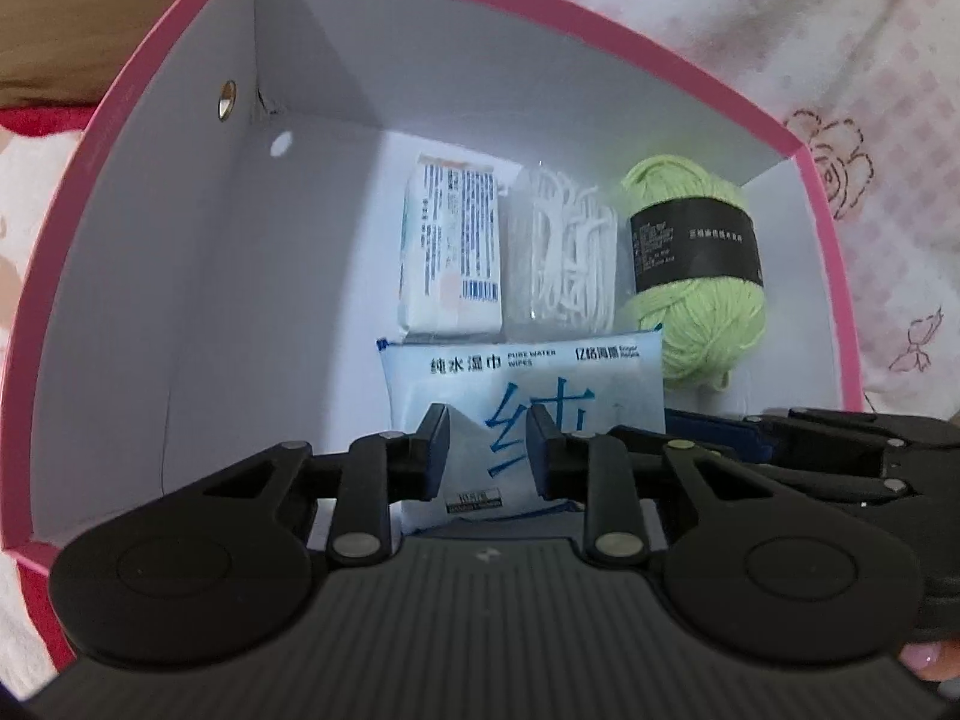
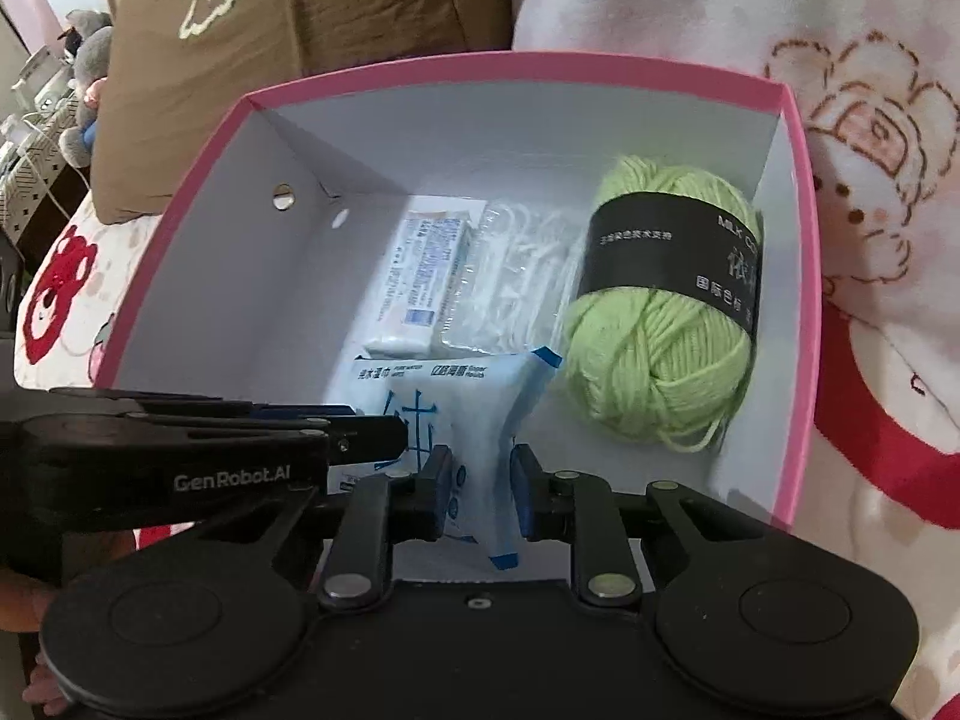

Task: Organize objects
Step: 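Lower the wet-wipes pack into the box and open the left gripper, then withdraw the left tool from the box toward the purple plush toy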

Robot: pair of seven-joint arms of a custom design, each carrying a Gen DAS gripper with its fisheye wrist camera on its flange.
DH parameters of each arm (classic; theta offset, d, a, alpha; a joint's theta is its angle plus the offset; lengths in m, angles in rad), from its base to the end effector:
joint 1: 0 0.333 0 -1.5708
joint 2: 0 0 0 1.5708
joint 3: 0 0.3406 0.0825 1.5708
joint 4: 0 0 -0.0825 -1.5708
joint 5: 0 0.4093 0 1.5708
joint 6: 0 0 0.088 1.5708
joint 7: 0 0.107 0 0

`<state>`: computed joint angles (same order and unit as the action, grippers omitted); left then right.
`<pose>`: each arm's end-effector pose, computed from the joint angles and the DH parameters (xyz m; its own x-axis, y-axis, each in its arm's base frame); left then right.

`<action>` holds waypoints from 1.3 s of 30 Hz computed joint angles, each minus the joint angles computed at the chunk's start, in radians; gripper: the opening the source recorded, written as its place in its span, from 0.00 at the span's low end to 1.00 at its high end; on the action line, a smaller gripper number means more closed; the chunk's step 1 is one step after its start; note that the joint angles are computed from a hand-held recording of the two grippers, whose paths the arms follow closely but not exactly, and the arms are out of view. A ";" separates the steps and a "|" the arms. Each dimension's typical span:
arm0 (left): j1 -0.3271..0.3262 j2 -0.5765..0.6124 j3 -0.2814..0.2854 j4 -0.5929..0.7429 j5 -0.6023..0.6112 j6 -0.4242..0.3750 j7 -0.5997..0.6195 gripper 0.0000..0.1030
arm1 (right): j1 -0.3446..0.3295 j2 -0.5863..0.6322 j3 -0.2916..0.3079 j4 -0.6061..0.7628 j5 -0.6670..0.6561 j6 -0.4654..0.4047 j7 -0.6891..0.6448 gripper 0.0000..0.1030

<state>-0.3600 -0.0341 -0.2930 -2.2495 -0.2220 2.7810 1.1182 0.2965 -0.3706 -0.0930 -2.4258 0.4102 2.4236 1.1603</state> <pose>0.4650 -0.3447 0.4514 -0.0970 -0.9215 0.3761 -0.9171 -0.0641 -0.3935 0.4656 0.0953 0.4942 0.3845 -0.8929 -0.2344 -0.8677 -0.2629 -0.4218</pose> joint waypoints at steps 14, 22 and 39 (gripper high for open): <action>0.022 -0.078 -0.024 -0.056 0.230 0.048 -0.102 0.29 | 0.022 -0.109 0.006 -0.108 -0.120 0.150 0.006 0.28; -0.011 -0.211 -0.009 -0.089 0.023 -0.021 0.045 0.34 | 0.082 -0.371 -0.063 -0.216 -0.129 0.125 -0.027 0.35; -0.020 -0.474 -0.047 -0.095 0.013 -0.303 0.061 0.41 | 0.111 -0.656 -0.069 -0.276 -0.214 -0.042 -0.040 0.50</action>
<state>-0.3797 -0.5079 -0.3401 -2.3442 -0.2088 2.4775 1.1791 0.4074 -1.0261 -0.1624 -2.7015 0.1960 2.3814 1.1203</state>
